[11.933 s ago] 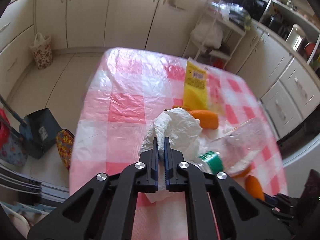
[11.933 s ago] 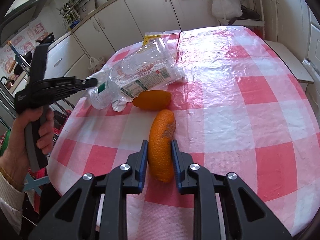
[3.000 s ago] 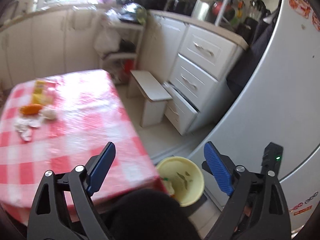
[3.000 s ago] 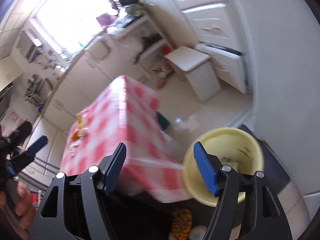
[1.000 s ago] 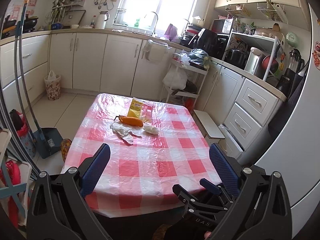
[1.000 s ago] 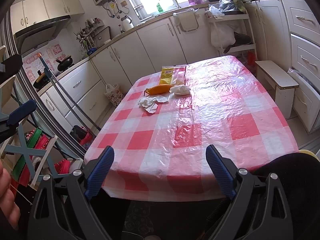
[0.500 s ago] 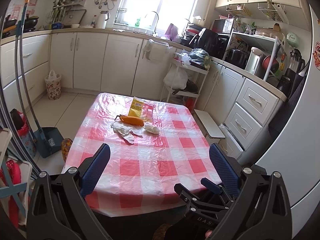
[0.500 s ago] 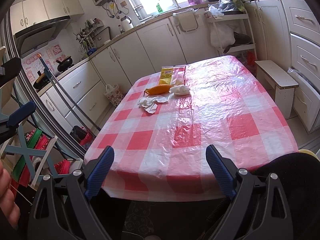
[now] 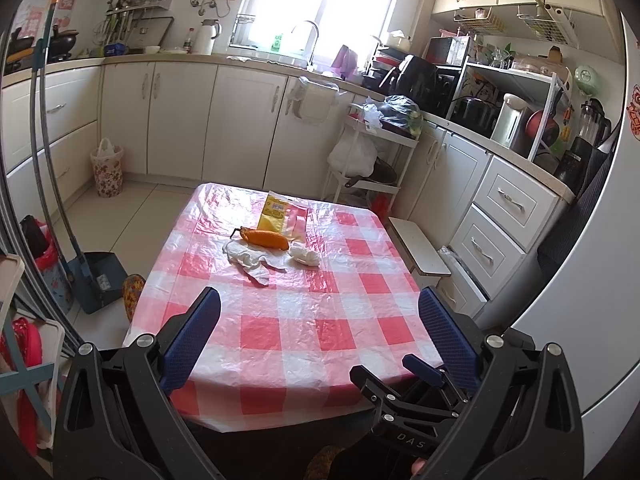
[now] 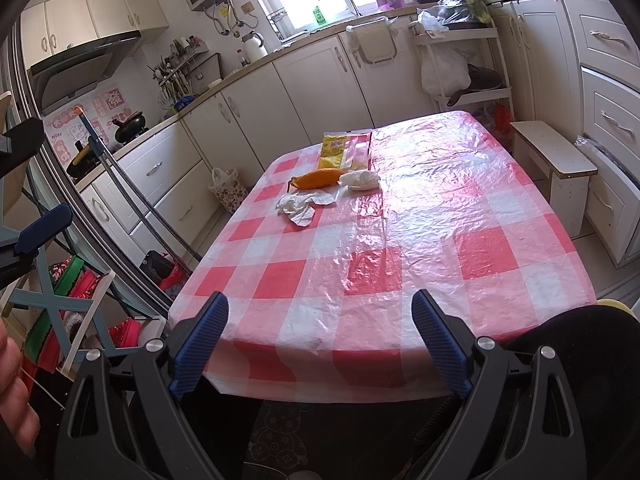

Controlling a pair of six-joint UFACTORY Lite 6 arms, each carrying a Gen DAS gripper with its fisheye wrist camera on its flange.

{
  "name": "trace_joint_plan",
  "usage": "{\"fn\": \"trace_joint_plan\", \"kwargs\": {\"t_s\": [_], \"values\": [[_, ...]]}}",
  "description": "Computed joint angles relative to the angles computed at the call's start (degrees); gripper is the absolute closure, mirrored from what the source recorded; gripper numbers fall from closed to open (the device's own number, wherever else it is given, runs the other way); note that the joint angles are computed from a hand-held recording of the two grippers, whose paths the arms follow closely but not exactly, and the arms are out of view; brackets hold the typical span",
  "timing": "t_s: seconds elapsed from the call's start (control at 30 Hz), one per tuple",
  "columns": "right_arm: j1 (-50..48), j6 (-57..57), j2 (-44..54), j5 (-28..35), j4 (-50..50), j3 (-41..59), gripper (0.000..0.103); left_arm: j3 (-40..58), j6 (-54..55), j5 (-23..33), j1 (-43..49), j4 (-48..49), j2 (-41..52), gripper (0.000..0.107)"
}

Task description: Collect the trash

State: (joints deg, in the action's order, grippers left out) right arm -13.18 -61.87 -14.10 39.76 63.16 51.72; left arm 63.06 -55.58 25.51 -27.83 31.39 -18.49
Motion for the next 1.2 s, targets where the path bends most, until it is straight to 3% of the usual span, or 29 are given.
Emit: {"fn": "trace_joint_plan", "kwargs": {"t_s": [0.33,0.5,0.73,1.0,1.2], "values": [[0.0,-0.1,-0.3,-0.1,0.0,-0.1,0.014,-1.5,0.5,-0.4,0.4,-0.6,-0.7,0.011],[0.1,-1.3,-1.7,-0.1,-0.4,0.6,0.014,-4.1,10.0,-2.9,6.1,-8.6,-0.5,0.011],[1.0,-2.0,4.8,0.6,-1.8,7.4,0.014,-7.3,32.1,-6.3,18.8,-30.4,3.9,0.011],[6.1,3.7,24.2,-1.5,-11.4,29.3,0.014,2.4,42.6,-7.3,22.7,-38.4,19.0,0.011],[10.1,15.4,46.8,-0.6,-25.6,57.1,0.014,19.1,50.9,-6.1,24.1,-46.0,37.2,0.011]]}}
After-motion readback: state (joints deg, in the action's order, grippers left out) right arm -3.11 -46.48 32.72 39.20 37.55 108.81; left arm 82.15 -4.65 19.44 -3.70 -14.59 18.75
